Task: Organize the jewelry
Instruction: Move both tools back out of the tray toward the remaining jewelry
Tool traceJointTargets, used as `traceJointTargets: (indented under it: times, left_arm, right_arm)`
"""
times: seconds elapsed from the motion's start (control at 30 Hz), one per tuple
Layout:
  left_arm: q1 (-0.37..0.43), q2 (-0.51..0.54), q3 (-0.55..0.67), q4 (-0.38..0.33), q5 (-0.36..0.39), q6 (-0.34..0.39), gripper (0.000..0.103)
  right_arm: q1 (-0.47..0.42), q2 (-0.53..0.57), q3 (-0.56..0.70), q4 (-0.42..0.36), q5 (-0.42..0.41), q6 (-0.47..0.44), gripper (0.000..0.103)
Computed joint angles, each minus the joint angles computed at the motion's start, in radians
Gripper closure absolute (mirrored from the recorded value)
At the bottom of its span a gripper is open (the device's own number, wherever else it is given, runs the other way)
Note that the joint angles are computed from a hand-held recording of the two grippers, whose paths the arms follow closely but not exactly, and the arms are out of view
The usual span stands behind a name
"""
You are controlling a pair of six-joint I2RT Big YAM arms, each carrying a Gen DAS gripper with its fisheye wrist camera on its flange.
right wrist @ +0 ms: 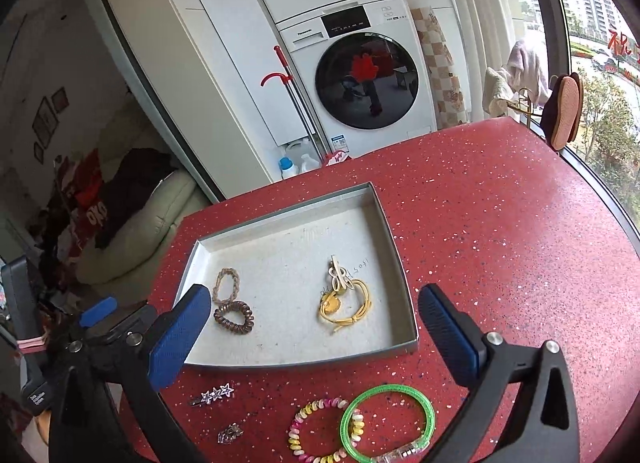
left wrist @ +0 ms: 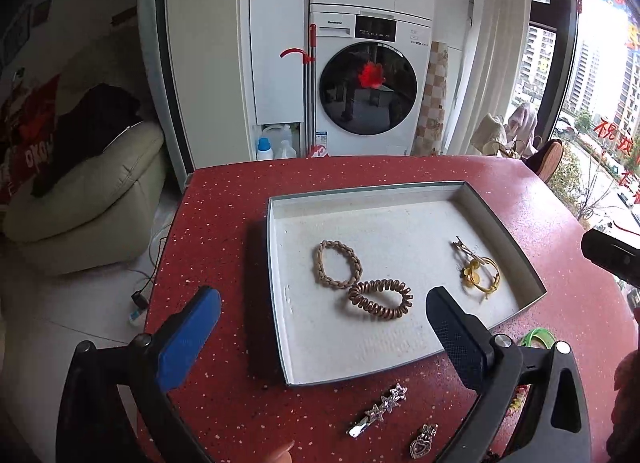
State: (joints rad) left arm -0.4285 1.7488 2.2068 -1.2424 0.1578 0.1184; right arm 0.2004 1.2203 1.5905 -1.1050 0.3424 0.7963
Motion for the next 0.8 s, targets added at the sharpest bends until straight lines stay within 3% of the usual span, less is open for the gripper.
traceJointTargets:
  times: [0.37, 0.6, 0.8]
  left_arm:
    - [0.025, -0.153, -0.245, 0.068, 0.005, 0.055, 0.0]
    - [0.038, -0.182, -0.33, 0.031, 0.019, 0.09, 0.0]
    - [0.036, -0.181, -0.364, 0.024, -0.015, 0.118, 0.0]
  right_arm:
    - [0.086, -0.049, -0.005, -0.121, 0.037, 0.048, 0.0]
    - [0.131, -0.081, -0.057, -0.161, 0.034, 0.098, 0.0]
    - [0.146, -0.1, -0.096, -0.239, 0.044, 0.153, 0.0]
